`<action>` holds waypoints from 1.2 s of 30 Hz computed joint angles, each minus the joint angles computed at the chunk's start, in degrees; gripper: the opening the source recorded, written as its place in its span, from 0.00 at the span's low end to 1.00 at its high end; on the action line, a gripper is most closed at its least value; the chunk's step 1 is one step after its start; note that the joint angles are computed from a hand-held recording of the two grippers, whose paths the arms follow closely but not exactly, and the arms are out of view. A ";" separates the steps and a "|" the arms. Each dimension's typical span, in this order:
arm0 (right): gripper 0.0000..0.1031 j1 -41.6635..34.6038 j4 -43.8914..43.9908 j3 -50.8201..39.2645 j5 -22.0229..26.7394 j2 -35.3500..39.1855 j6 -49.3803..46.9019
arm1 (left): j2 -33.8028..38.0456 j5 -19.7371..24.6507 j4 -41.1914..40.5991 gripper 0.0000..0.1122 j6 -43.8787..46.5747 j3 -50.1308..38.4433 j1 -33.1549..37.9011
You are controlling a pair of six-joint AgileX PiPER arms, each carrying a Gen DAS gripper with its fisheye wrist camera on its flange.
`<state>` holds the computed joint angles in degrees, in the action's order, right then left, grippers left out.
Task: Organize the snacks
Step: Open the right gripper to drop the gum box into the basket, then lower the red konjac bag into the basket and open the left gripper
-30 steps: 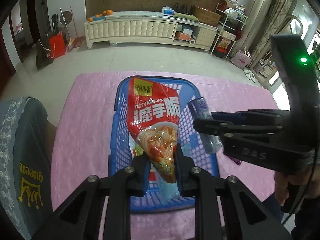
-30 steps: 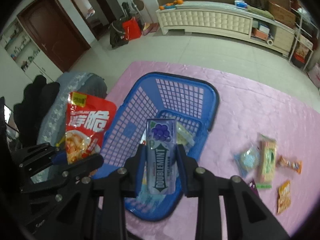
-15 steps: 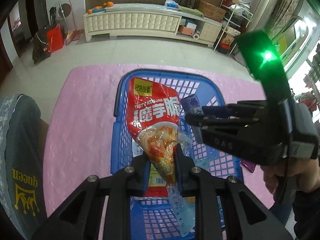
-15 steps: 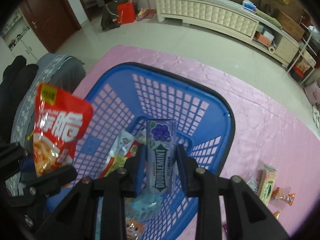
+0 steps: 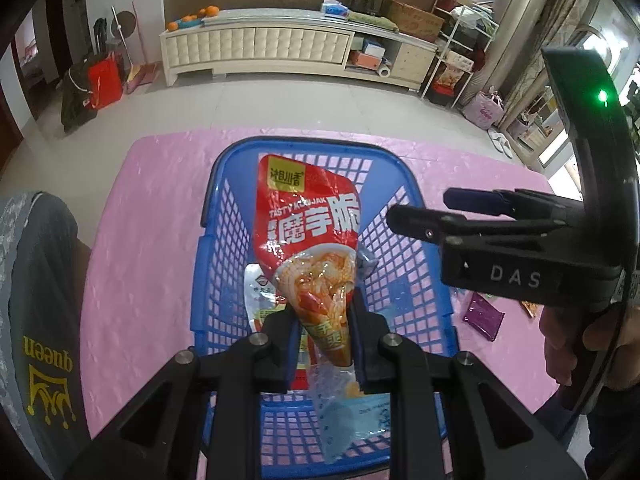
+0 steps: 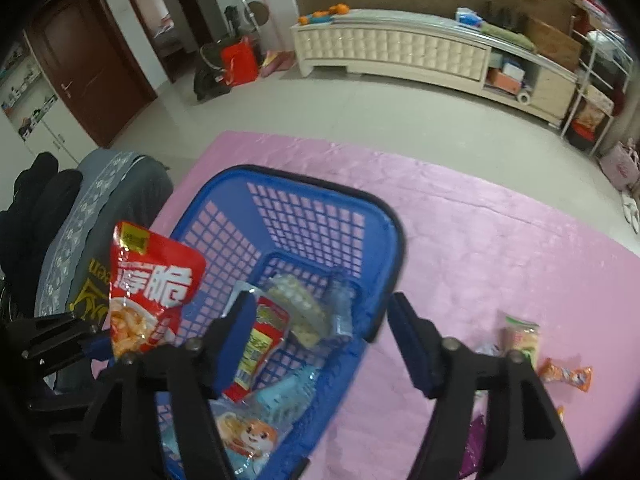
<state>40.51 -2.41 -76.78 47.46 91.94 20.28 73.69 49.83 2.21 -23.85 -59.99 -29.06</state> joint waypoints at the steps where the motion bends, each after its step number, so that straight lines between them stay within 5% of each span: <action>1: 0.72 -0.16 -0.34 0.09 0.50 -0.23 0.40 | 0.08 0.30 0.31 0.17 -0.41 -0.47 -0.41; 24: 0.72 -10.86 5.85 7.21 -4.73 -2.09 -6.53 | 17.37 -2.16 -3.34 0.19 4.38 -11.19 -0.31; 27: 0.72 -11.81 6.63 7.72 -4.98 -1.15 -7.28 | 18.74 -3.52 -1.61 0.29 2.86 -10.77 -1.01; 29: 0.72 -12.70 8.02 7.85 -4.45 -0.54 -8.30 | 19.45 -3.63 0.63 0.47 0.22 -11.20 -1.59; 36: 0.72 -13.43 9.35 10.24 -2.95 -4.86 -7.37 | 14.48 -2.86 2.60 0.56 -3.00 -7.89 -3.12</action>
<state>27.08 6.93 -66.54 44.51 87.08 12.91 88.17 46.97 4.80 -26.86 -67.88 -32.17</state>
